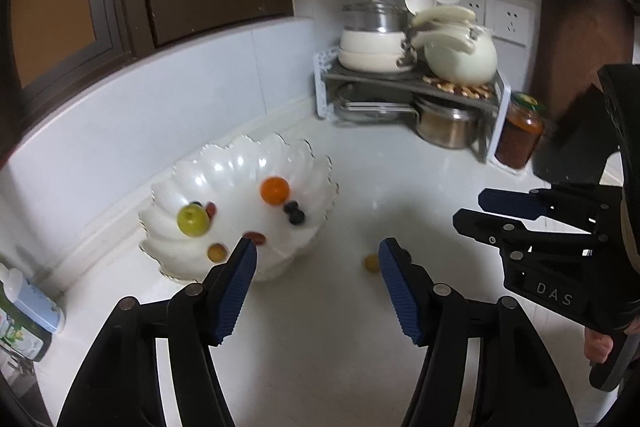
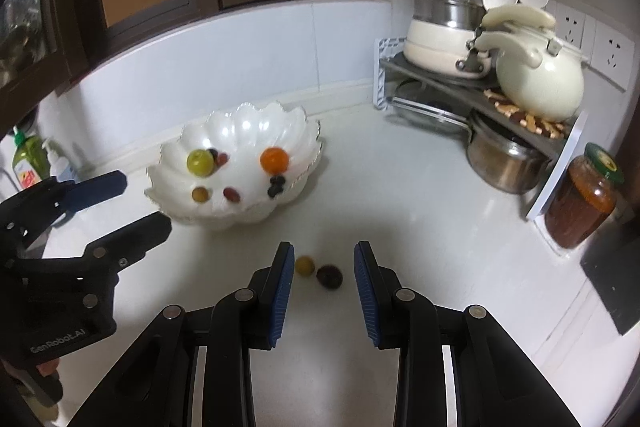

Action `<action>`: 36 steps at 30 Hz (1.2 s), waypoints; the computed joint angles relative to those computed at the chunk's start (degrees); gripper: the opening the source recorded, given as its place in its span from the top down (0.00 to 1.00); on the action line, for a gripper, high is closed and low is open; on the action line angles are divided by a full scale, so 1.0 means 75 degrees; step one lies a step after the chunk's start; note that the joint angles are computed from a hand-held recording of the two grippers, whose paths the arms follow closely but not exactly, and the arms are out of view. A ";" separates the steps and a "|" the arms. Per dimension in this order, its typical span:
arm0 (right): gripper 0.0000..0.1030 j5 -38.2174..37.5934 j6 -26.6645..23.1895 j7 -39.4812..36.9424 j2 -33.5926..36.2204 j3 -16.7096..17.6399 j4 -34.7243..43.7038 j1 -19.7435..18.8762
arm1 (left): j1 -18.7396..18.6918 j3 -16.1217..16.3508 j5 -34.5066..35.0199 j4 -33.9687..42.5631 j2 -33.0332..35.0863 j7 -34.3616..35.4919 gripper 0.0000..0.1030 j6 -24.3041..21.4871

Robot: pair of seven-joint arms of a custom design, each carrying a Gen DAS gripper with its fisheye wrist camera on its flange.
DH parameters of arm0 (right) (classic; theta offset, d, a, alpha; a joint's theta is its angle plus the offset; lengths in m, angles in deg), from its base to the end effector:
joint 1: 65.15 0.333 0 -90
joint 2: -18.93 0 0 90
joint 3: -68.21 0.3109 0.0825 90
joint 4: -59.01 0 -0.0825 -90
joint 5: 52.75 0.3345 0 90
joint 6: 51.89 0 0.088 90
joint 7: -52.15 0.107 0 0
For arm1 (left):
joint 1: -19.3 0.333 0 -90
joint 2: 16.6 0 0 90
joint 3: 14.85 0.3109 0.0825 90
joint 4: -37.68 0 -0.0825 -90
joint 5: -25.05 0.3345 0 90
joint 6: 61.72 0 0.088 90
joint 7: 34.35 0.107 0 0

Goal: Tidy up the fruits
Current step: 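Pull both open grippers back from the bowl toward the last two fruits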

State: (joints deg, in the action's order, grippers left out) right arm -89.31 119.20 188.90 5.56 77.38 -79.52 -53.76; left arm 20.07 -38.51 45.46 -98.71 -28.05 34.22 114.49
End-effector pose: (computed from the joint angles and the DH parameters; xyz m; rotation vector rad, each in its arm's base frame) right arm 0.4146 0.2049 0.5039 -1.8165 1.5683 -0.6572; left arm 0.4265 -0.2229 0.5170 -1.3423 2.0259 -0.8924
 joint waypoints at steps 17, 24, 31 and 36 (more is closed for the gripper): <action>0.68 0.0059 0.0335 -0.0472 0.0279 -0.0065 -0.0302 -0.0004 | -0.0845 0.0516 -0.1031 -0.0172 0.0514 0.1102 0.47 0.0238; 0.68 0.0344 0.0423 -0.0985 0.0608 -0.0269 -0.0250 0.0177 | -0.0867 0.0579 -0.0661 -0.0021 0.0974 0.1166 0.49 0.0536; 0.68 0.0585 0.0496 -0.1482 0.1066 -0.0466 -0.0099 0.0261 | -0.1336 0.0998 -0.0894 0.0275 0.1520 0.1904 0.54 0.0516; 0.68 0.0386 0.0511 -0.1622 0.1387 -0.0522 0.0099 0.0250 | -0.1722 0.1214 -0.2030 0.0474 0.1849 0.3298 0.56 0.0473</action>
State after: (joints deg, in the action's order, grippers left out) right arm -86.41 123.04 176.73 15.96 73.47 -78.78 -51.88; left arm 7.16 -29.40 30.24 -95.16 -14.18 58.96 118.04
